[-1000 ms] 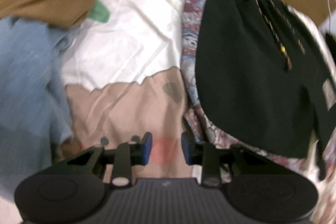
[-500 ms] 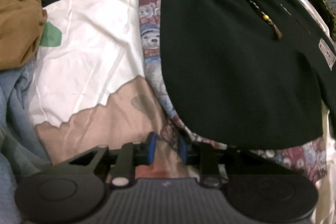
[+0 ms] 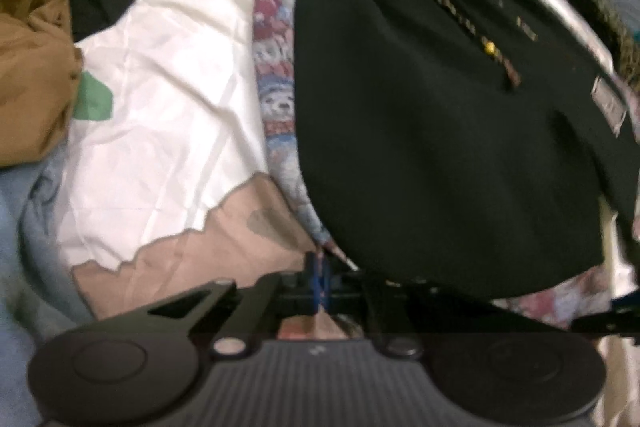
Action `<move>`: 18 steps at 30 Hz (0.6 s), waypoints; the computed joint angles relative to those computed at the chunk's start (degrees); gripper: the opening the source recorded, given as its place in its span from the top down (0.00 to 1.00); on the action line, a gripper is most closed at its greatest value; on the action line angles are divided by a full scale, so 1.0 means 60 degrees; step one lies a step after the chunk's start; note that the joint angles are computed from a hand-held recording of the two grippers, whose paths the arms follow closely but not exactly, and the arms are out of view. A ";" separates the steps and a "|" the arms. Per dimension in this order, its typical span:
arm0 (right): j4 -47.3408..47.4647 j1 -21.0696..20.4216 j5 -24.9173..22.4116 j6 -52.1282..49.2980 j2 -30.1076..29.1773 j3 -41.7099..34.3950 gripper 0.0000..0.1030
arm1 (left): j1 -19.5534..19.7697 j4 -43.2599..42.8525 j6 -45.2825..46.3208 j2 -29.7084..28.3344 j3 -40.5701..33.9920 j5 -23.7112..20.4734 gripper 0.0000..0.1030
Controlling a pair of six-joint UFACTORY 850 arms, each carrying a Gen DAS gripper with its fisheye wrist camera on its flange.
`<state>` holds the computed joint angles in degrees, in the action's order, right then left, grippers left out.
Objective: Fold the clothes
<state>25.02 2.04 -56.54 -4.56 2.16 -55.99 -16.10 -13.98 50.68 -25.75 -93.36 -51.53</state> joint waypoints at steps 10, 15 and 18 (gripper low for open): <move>0.0563 -0.0635 -0.0330 -0.0753 0.0532 -0.0169 0.97 | 0.0861 -0.1436 0.0584 0.0918 -0.0090 -0.0533 0.99; 0.0282 -0.0750 -0.0555 -0.0709 0.0627 -0.0278 0.97 | 0.1206 -0.1791 0.0722 0.1478 0.0431 -0.0694 0.99; -0.0213 -0.0669 -0.0591 -0.0498 0.0591 -0.0324 0.97 | 0.1420 -0.1543 0.0208 0.1398 0.0316 -0.1375 0.99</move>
